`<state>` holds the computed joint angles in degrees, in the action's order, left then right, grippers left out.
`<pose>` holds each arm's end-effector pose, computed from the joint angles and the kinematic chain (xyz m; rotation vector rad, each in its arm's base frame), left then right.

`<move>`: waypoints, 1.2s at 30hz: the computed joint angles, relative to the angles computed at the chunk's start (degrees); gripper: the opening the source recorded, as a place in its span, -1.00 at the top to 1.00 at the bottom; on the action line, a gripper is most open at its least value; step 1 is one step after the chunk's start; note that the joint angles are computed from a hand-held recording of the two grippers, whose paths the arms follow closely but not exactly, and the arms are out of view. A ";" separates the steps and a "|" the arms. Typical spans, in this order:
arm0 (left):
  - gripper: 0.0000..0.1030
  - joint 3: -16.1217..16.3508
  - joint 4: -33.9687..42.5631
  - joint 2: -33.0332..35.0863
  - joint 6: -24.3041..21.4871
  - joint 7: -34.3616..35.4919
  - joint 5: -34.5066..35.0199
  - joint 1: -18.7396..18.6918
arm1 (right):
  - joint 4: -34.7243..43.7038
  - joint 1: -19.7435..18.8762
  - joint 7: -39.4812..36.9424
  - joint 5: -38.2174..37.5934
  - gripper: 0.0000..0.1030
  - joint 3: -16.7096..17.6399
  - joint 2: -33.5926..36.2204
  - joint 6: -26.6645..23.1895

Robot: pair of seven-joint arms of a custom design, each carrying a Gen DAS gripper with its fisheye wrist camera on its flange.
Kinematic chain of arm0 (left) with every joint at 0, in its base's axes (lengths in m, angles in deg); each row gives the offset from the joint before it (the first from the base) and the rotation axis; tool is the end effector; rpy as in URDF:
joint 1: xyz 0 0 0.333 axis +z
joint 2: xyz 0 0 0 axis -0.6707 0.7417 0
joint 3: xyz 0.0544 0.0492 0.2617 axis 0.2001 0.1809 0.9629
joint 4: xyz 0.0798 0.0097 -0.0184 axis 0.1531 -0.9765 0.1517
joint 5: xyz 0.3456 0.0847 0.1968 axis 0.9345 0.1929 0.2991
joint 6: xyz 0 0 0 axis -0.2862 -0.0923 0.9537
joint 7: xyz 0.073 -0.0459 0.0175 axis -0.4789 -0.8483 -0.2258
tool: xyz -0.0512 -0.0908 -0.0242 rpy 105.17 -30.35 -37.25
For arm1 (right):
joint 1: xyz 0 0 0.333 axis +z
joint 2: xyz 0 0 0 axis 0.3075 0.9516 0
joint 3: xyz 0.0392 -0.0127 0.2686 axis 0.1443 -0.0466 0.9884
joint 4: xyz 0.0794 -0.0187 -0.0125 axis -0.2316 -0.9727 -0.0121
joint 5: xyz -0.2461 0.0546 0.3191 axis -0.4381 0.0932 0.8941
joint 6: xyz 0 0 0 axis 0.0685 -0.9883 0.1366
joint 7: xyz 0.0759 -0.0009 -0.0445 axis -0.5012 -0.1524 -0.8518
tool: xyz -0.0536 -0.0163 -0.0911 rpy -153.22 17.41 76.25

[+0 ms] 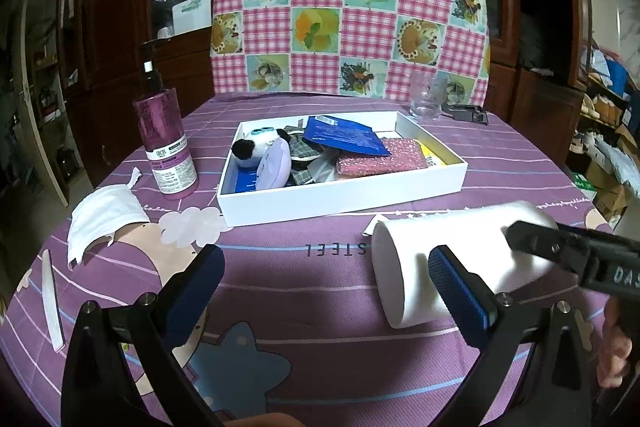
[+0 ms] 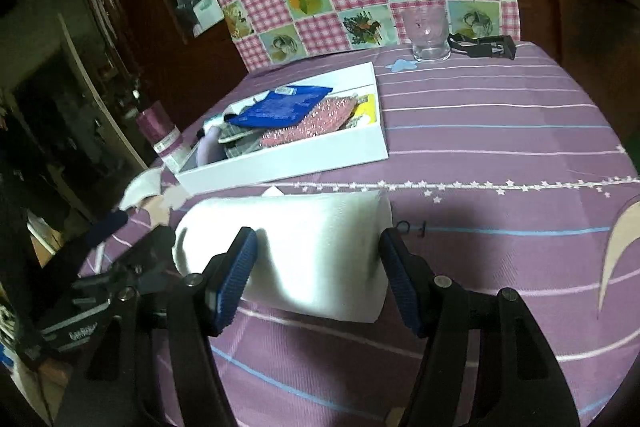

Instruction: Organize soft objects

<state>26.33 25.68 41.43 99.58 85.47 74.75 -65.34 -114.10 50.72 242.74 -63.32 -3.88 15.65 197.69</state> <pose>0.7275 -0.3555 0.5043 -1.0865 2.1611 -1.1526 0.6080 0.4023 0.5060 -1.2685 1.9300 -0.6117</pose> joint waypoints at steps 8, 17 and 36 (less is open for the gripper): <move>-1.00 -0.02 -1.69 -1.01 0.51 0.68 -0.07 0.01 | -0.39 0.07 -0.91 -0.98 -0.26 -0.38 0.06 1.49; -1.00 0.02 -1.81 -1.08 0.57 0.39 -0.13 0.07 | 10.80 7.40 -6.94 -7.43 -0.26 -1.90 5.16 -18.74; -1.00 0.43 -1.78 -1.10 0.59 -0.33 0.47 -0.13 | 8.09 7.23 -3.36 -8.82 -0.27 -1.21 2.91 -19.32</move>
<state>26.77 23.90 40.33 100.18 85.14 75.22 -65.46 -106.01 57.95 239.38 -72.14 -5.09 18.56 178.37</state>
